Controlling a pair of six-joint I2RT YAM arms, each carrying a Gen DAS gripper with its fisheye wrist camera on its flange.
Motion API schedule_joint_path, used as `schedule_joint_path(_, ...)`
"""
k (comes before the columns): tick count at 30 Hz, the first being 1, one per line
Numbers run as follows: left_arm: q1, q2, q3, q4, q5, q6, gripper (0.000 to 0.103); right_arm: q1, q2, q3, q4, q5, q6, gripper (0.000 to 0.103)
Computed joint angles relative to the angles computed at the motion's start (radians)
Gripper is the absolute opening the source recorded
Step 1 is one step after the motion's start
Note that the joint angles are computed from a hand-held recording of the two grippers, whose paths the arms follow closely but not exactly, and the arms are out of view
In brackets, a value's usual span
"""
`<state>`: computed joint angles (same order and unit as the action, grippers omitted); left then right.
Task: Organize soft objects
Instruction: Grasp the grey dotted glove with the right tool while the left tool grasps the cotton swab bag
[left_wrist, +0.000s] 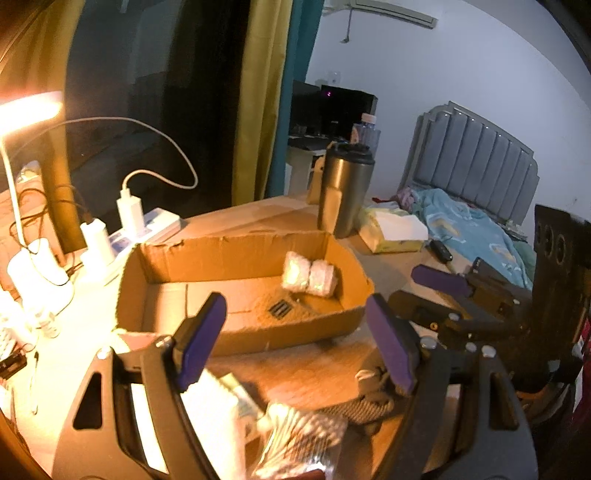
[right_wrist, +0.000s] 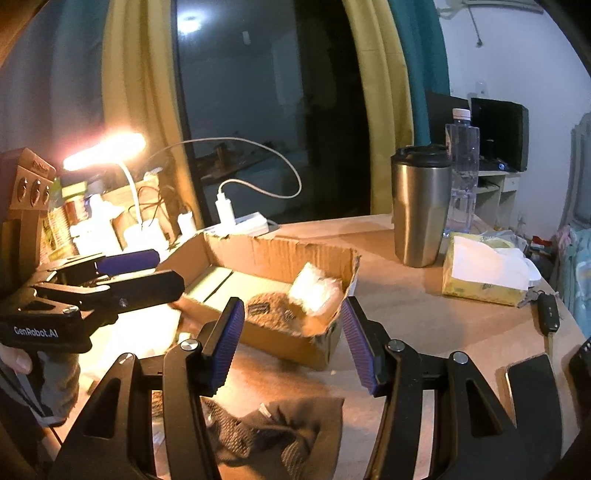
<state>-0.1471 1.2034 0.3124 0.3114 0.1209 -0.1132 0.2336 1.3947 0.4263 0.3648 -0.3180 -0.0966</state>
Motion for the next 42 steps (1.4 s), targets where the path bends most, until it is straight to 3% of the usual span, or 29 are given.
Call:
schedule_joint_path(8,-0.026,-0.131,-0.100,-0.031,-0.062,0.004,0.079,0.020,-0.057,-0.054,-0.022,0.010,-0.013,0.058)
schedule_joint_path(17,-0.052,-0.123,-0.185,0.005,-0.098,0.004,0.079,0.015,-0.040,-0.086,-0.026,0.011,-0.041,0.058)
schedule_joint_path(25,-0.041,-0.040,-0.240,0.091,-0.066,0.006,0.079,0.027,0.023,-0.098,-0.014,0.023,-0.069,0.058)
schedule_joint_path(30,0.013,0.078,-0.247,0.172,0.019,0.027,0.079,0.017,0.059,-0.091,-0.014,0.031,-0.070,0.059)
schedule_joint_path(32,0.022,0.109,-0.246,0.194,0.038,0.032,0.080,0.011,0.076,-0.082,-0.023,0.036,-0.070,0.072)
schedule_joint_path(33,0.022,0.121,-0.244,0.201,0.042,0.033,0.080,0.005,0.084,-0.080,-0.022,0.033,-0.069,0.074)
schedule_joint_path(42,-0.075,0.225,-0.227,0.245,-0.026,0.051,0.088,0.026,0.139,-0.068,-0.023,0.060,-0.092,0.074)
